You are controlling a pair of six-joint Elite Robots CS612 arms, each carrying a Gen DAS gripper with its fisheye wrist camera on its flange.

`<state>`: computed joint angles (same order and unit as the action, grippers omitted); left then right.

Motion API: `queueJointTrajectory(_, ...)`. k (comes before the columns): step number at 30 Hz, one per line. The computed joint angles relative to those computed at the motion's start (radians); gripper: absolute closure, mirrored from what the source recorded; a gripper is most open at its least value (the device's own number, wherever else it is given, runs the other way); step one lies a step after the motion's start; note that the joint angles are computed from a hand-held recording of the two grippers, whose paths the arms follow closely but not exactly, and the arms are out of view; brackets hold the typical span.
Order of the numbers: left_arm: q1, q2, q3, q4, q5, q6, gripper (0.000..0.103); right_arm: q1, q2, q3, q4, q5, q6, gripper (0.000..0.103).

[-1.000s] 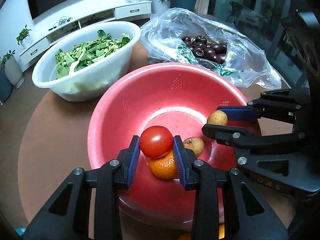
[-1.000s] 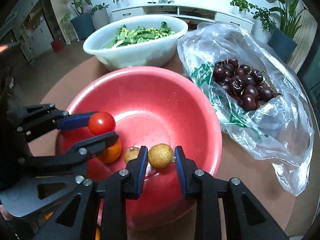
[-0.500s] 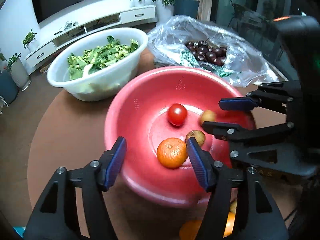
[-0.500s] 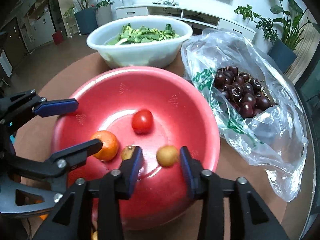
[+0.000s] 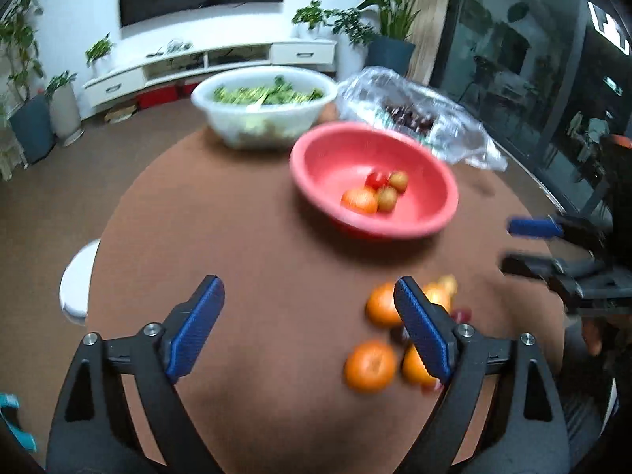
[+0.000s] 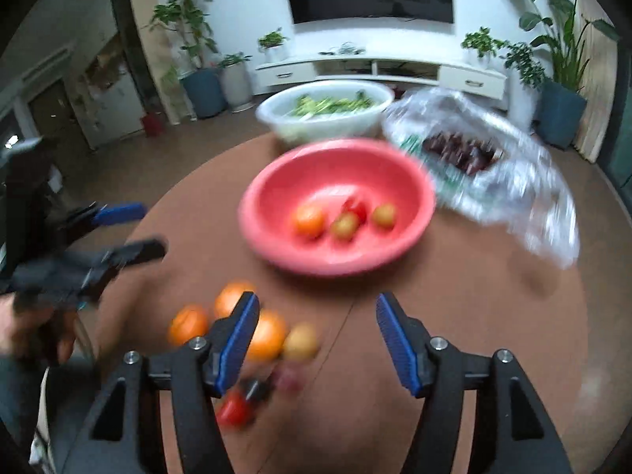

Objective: Organize fruits
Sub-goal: 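Grasp a red tomato with the right tool while the left tool grasps a mandarin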

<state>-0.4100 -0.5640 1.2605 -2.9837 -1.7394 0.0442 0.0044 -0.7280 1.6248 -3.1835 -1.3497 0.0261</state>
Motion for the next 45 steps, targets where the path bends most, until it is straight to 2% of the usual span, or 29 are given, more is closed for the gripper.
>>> queueJointTrajectory(3, 0.007, -0.033, 0.083, -0.028, -0.009, -0.007, 0.016, 0.015, -0.013, 0.063, -0.015, 0.037, -0.001, 0.039)
queueJointTrajectory(5, 0.009, -0.058, 0.143, -0.045, -0.011, -0.006, 0.016, 0.034, -0.015, 0.088, -0.029, 0.024, -0.028, 0.041)
queueJointTrajectory(8, 0.012, -0.087, 0.217, -0.080, -0.030, -0.025, 0.016, 0.054, -0.006, 0.082, 0.000, 0.005, -0.055, 0.047)
queueJointTrajectory(12, 0.009, -0.117, 0.296, -0.122, -0.033, -0.036, 0.016, 0.060, 0.008, 0.055, 0.033, -0.001, -0.064, 0.053)
queueJointTrajectory(17, 0.010, -0.127, 0.336, -0.139, -0.029, -0.050, 0.016, 0.065, 0.023, 0.032, 0.071, -0.022, -0.075, 0.055)
queueJointTrajectory(22, 0.013, -0.118, 0.309, -0.120, -0.028, -0.054, 0.016, 0.066, 0.032, 0.021, 0.100, -0.027, -0.094, 0.062)
queueJointTrajectory(30, -0.002, -0.090, 0.237, -0.040, -0.021, 0.023, 0.016, 0.059, 0.038, 0.024, 0.083, 0.006, -0.081, 0.068)
queueJointTrajectory(36, -0.018, -0.047, 0.136, 0.068, -0.018, 0.141, 0.016, 0.043, 0.016, 0.062, 0.035, 0.033, -0.042, 0.069)
queueJointTrajectory(41, -0.020, -0.001, 0.043, 0.160, -0.048, 0.260, 0.016, 0.023, -0.006, 0.103, -0.004, 0.064, 0.001, 0.069)
queueJointTrajectory(45, -0.018, 0.030, -0.021, 0.227, -0.056, 0.341, 0.024, 0.010, -0.016, 0.125, -0.036, 0.087, 0.026, 0.068)
